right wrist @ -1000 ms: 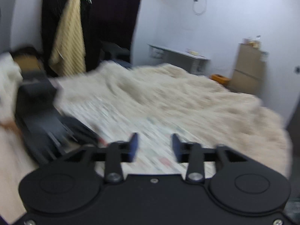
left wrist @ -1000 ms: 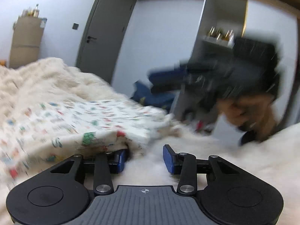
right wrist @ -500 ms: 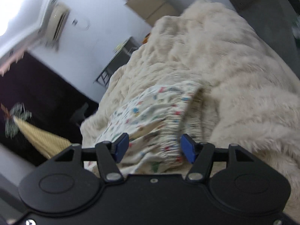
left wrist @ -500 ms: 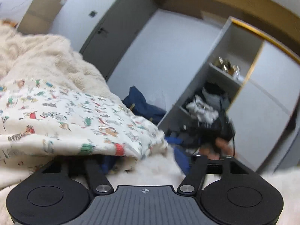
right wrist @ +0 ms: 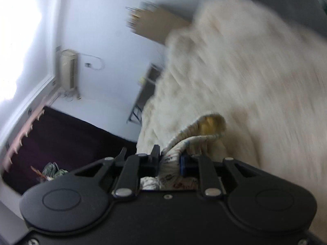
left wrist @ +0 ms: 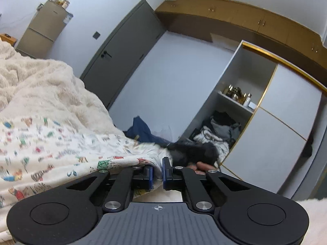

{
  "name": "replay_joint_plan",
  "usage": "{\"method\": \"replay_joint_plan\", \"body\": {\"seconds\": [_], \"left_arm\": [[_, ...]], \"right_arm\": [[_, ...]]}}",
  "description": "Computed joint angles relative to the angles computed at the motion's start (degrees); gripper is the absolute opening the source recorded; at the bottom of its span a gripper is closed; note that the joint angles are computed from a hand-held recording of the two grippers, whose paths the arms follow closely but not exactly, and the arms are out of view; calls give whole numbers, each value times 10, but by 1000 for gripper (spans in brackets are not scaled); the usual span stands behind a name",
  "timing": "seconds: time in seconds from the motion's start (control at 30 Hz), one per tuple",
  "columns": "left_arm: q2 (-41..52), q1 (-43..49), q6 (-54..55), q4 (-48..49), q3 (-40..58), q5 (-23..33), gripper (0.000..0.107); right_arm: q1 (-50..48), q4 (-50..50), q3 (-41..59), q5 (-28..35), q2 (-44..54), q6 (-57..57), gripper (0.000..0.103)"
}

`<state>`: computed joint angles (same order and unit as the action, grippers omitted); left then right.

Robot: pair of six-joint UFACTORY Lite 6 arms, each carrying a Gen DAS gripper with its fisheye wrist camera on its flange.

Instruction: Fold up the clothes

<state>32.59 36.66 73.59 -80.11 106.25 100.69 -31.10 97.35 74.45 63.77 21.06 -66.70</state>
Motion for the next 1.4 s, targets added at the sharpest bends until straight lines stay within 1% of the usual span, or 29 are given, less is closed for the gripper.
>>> {"method": "replay_joint_plan", "body": {"seconds": [0.1, 0.13, 0.17, 0.2, 0.23, 0.27, 0.3, 0.33, 0.37, 0.43, 0.5, 0.6, 0.63, 0.73, 0.83, 0.87, 0.9, 0.93, 0.97, 1.0, 1.03, 1.07, 1.17, 1.23, 1.27, 1.3, 1.33, 1.37, 1.4], "left_arm": [[-43, 3, 8, 38, -67, -5, 6], [-64, 0, 13, 58, -98, -13, 7], [-90, -3, 25, 85, -135, -24, 14], [-121, -4, 44, 111, -174, -33, 26], [-146, 0, 59, 127, -200, -36, 32], [-165, 7, 70, 134, -213, -34, 41], [-176, 12, 77, 134, -219, -29, 53], [-189, 22, 86, 134, -221, -15, 60], [-201, 32, 99, 133, -224, 2, 73], [-212, 43, 118, 128, -230, 10, 76], [-190, 47, 104, 118, -218, 17, 76], [-119, 59, 27, 80, -180, 20, 76], [-93, 69, -8, 58, -168, 16, 76], [-10, 98, -140, -7, -131, 1, 76], [48, 105, -220, -33, -104, 2, 73], [55, 105, -226, -33, -99, 4, 60], [59, 104, -226, -32, -96, 5, 41], [60, 104, -225, -31, -94, 6, 31], [61, 104, -223, -30, -92, 9, 11], [59, 107, -219, -32, -91, 11, 0], [57, 112, -215, -35, -92, 12, 0], [52, 121, -211, -43, -90, 13, 0], [63, 162, -222, -77, -36, 32, 0], [82, 190, -230, -85, 17, 36, 0], [107, 203, -244, -82, 70, 40, 8], [138, 207, -266, -77, 130, 45, 35], [173, 208, -285, -72, 190, 52, 52], [211, 209, -301, -66, 250, 57, 71], [250, 211, -322, -63, 310, 60, 71]], "right_arm": [[-16, -17, -15, -21, -59, -31, 18], [-24, -51, -31, -47, -90, -51, 18], [-34, -96, -66, -86, -132, -67, 19], [-33, -118, -84, -118, -151, -72, 21], [-28, -138, -102, -154, -170, -76, 21], [-30, -165, -139, -214, -209, -83, 22], [-16, -175, -153, -260, -227, -78, 22], [-8, -189, -161, -290, -240, -71, 22], [5, -204, -168, -308, -261, -68, 23], [27, -212, -171, -301, -281, -68, 33], [102, -221, -173, -292, -316, -78, 56], [196, -242, -150, -311, -320, -68, 57], [252, -239, -140, -322, -316, -74, 57], [360, -252, -96, -315, -278, -60, 57], [443, -265, -85, -333, -248, -58, 57], [473, -274, -88, -349, -246, -54, 56], [496, -296, -89, -360, -241, -44, 51], [510, -309, -94, -365, -245, -38, 47], [523, -321, -99, -369, -249, -30, 36], [537, -335, -103, -374, -253, -22, 29], [547, -362, -109, -382, -258, -4, 25], [558, -392, -115, -390, -263, 18, 16], [546, -418, -144, -354, -307, 36, 12], [530, -407, -153, -336, -316, 9, 13], [523, -398, -150, -327, -325, -2, 16], [515, -390, -147, -317, -333, -12, 22], [505, -385, -153, -310, -345, -22, 29], [513, -396, -146, -319, -353, -15, 43], [531, -432, -128, -335, -352, 9, 47]]}}
